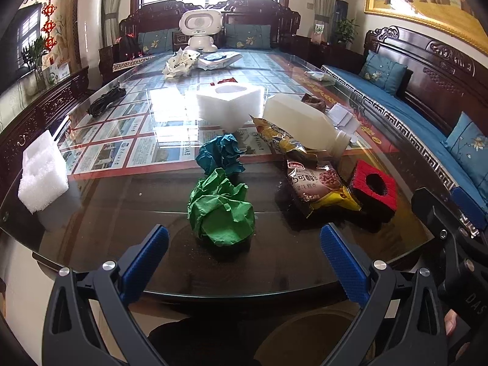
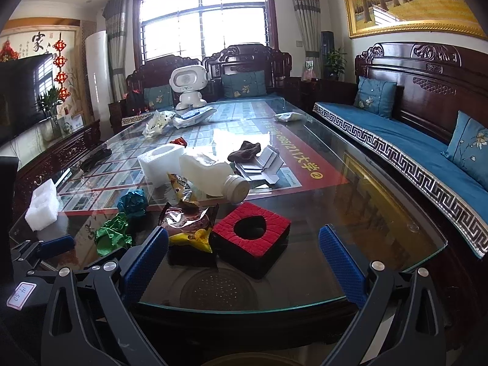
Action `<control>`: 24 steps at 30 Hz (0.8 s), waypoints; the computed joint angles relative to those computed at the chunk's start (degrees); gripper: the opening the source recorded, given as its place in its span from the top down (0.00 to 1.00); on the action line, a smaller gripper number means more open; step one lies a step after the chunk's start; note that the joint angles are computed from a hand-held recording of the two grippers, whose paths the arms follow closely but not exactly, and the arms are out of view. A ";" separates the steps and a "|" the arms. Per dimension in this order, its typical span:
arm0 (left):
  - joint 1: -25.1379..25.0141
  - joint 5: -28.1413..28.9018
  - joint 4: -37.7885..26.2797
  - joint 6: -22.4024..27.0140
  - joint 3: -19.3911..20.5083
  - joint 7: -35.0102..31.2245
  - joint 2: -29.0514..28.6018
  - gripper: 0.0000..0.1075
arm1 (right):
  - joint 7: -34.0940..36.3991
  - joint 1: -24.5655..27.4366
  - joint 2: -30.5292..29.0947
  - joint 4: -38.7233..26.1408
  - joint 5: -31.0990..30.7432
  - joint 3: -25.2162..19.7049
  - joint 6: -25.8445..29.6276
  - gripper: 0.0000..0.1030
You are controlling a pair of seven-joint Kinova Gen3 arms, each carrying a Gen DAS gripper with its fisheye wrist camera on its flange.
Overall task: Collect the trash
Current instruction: 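Move the left tool toward the crumpled green paper on the table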
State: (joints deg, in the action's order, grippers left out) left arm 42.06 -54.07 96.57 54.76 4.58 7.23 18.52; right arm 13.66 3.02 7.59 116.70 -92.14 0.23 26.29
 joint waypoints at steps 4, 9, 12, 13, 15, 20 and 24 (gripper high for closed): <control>-0.87 -0.63 1.76 -1.98 -0.10 0.21 -0.88 0.08 | -1.37 0.09 0.45 -0.21 1.16 -0.14 1.01 0.08; -0.95 -1.26 1.37 -2.26 -0.15 -0.13 -0.09 0.08 | 0.98 0.06 0.31 0.35 -0.69 -0.42 1.39 0.08; -1.12 -0.76 0.35 -1.24 -0.65 -0.12 1.11 0.08 | 3.30 -0.54 0.04 0.86 -2.19 -0.27 0.88 0.08; -1.21 -0.45 0.13 -1.09 -0.84 -0.05 1.33 0.08 | 3.64 -0.67 0.05 0.90 -2.32 -0.17 0.92 0.08; -1.54 0.07 -0.01 -1.43 -1.23 0.23 1.53 0.08 | 3.77 -0.78 0.18 0.89 -2.02 0.02 1.38 0.08; -1.34 0.26 0.22 -1.85 -1.52 0.28 1.60 0.08 | 0.82 -0.73 0.93 -0.14 1.21 -0.14 2.42 0.08; -1.12 0.51 0.15 -1.68 -1.47 -0.49 1.66 0.08 | 1.99 -1.42 0.89 0.08 -0.61 -1.04 -1.10 0.08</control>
